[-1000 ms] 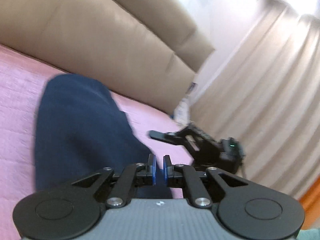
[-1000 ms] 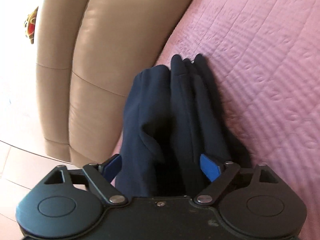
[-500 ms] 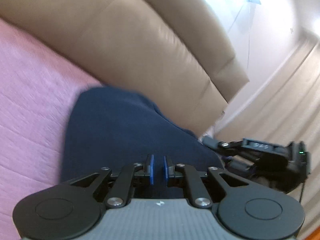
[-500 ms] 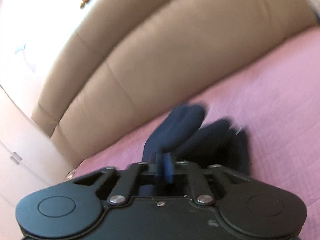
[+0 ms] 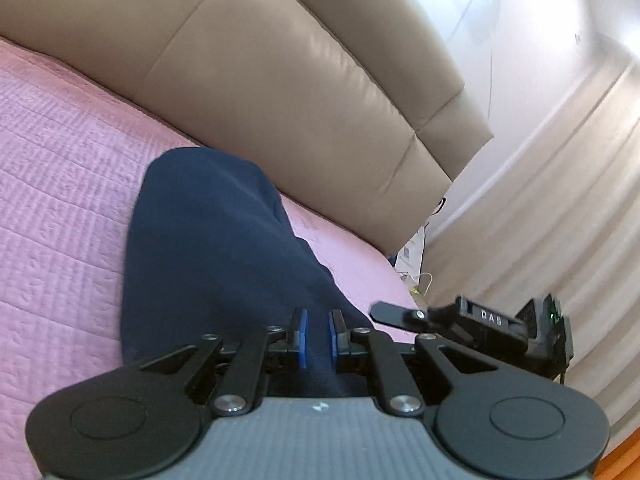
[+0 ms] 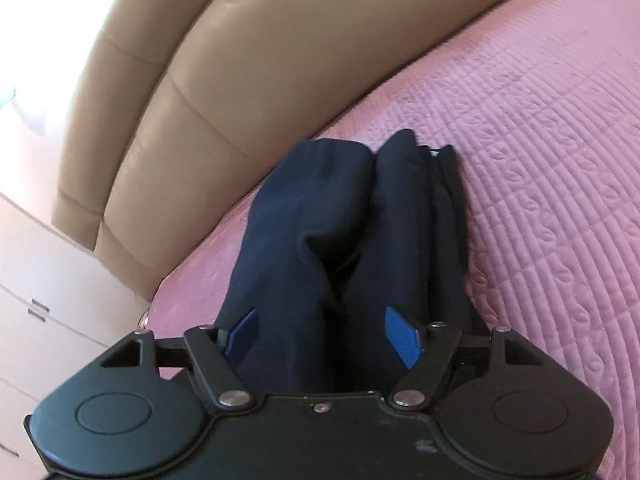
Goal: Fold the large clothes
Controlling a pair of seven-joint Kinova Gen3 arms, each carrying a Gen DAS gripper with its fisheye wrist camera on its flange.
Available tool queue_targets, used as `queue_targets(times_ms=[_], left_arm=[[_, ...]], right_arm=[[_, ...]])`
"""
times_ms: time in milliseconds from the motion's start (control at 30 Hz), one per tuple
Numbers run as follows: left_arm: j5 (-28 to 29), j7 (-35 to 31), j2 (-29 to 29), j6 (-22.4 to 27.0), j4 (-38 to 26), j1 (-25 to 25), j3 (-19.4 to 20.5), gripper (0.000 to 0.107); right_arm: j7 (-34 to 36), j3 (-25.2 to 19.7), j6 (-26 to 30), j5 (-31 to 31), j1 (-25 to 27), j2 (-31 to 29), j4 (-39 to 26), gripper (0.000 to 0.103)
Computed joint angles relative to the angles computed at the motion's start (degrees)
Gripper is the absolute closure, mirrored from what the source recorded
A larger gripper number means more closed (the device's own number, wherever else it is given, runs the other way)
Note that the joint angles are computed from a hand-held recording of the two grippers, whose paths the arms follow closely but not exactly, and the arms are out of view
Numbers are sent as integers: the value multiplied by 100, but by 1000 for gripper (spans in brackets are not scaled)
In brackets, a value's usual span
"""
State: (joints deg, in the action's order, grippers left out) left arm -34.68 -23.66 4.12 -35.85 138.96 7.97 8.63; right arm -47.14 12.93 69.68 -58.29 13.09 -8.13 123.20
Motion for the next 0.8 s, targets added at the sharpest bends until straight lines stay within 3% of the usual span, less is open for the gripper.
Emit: queue_targets(times_ms=[133,300,500,633,700,733,800], left_arm=[[11,-38,-2,111,-35,45,9,97],[50,-168,214,67,-81,79,115,96],[-8,-213,251,-114,34,-3,160,96],[76,-299,333,-171,-19,0,155,96],[-147,-160,509,-163,-186,-69,228,96],[-258,-80,575,-42,-296,-122,331,96],[-202,-171,637,217,-439,34,331,96]], right_arm=[[-99,226,90,150,207,36,47,16],[346,485,982,-370,732,770,238,16],[207,-28,553,-556,733,914,165,15],[246,-137,883,-949,930,1524,199,14],[427,-258,1139,-1235,1021,1774,214,9],[509,-332,1237,-1365,1031,1815,205,0],[625,-481,1224,-1468,919,1726,106,0]])
